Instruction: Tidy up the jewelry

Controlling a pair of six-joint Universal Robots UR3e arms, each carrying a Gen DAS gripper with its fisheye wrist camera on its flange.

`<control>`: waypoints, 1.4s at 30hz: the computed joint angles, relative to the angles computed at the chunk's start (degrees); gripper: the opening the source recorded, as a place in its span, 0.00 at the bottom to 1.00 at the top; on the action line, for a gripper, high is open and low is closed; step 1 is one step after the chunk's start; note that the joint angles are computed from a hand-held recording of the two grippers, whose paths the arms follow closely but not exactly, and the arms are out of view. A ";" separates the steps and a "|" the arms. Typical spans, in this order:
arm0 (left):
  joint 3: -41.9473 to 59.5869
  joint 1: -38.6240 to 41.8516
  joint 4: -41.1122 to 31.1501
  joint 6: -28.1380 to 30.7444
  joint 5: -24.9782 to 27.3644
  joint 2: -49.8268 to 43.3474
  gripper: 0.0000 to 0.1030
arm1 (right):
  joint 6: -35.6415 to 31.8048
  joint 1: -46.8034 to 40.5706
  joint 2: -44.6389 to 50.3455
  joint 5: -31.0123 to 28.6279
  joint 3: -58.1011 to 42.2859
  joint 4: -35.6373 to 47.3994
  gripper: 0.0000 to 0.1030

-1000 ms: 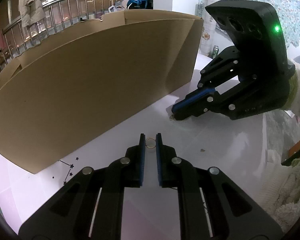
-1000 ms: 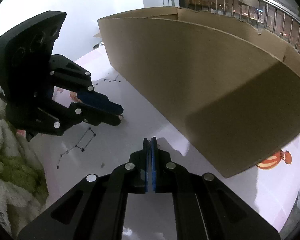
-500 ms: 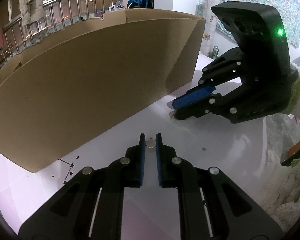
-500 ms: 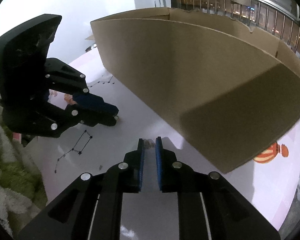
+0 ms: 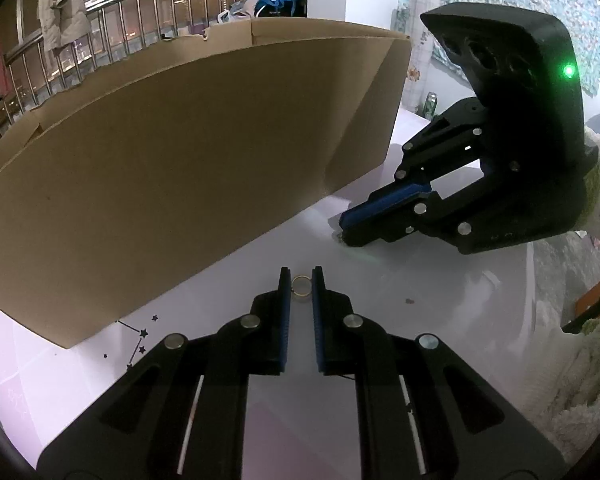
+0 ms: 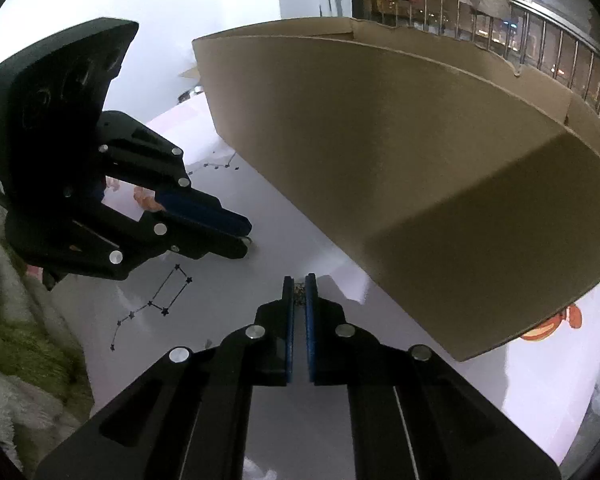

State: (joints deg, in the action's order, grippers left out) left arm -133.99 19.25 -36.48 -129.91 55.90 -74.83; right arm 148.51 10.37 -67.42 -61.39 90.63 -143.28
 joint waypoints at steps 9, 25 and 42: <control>-0.02 0.57 -0.79 0.30 -0.56 1.07 0.09 | 0.48 -1.36 -3.22 1.25 4.04 -1.60 0.01; -0.94 1.46 -1.22 0.55 -0.86 2.83 0.09 | 2.32 0.59 -1.82 -1.10 1.63 -1.87 0.21; -1.05 2.23 -1.60 0.70 -1.85 3.27 0.09 | 4.88 -0.73 -0.49 1.63 1.88 -2.62 0.00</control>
